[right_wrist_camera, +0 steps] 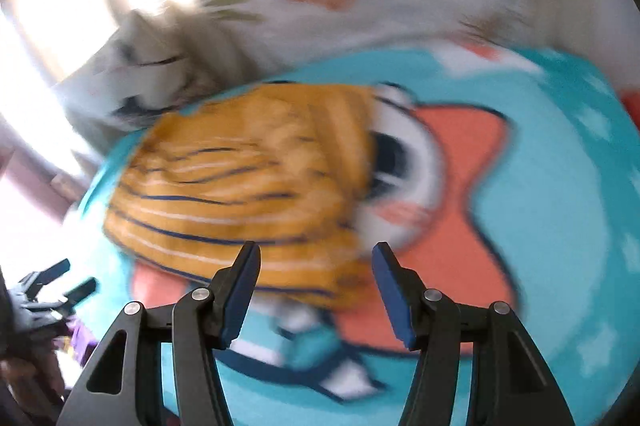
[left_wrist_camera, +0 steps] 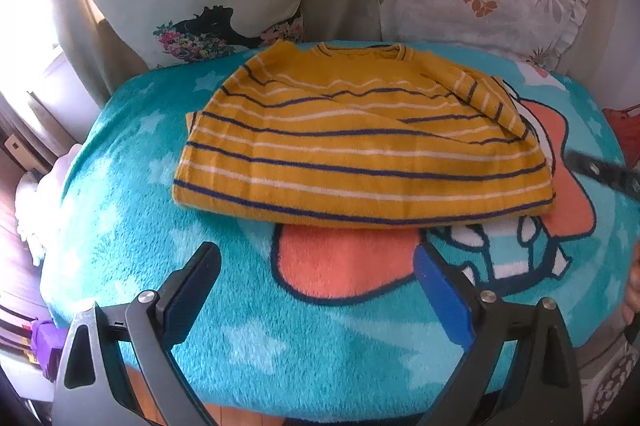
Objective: Fold small clothes
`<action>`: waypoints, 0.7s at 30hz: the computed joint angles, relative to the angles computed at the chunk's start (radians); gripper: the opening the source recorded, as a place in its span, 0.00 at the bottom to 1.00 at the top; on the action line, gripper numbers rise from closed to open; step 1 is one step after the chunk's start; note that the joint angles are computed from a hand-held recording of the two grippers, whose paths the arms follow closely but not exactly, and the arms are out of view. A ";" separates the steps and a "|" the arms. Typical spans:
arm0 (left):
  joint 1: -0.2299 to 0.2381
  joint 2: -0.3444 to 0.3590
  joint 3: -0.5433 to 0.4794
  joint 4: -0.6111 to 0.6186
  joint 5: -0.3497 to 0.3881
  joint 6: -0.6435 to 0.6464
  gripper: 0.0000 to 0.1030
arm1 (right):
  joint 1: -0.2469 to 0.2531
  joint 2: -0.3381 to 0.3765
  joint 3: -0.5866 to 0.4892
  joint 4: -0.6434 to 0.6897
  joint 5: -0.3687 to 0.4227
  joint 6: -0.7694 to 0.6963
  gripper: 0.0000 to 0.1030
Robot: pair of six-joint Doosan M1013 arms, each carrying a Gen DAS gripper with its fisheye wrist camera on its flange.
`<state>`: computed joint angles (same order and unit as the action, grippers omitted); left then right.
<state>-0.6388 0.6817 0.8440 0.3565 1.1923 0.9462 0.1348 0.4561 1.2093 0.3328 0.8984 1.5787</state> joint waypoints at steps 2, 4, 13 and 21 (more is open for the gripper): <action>-0.002 -0.007 0.011 0.010 0.004 -0.014 0.94 | 0.016 0.038 -0.052 0.033 0.024 -0.059 0.60; -0.004 -0.018 0.029 0.024 0.011 -0.035 0.94 | 0.042 0.102 -0.138 0.014 0.069 -0.106 0.60; 0.006 -0.076 0.123 0.066 0.071 -0.149 0.94 | 0.040 0.349 -0.496 -0.182 0.224 0.077 0.60; 0.045 -0.095 0.169 0.014 0.075 -0.189 0.94 | 0.004 0.350 -0.523 -0.132 0.232 0.146 0.60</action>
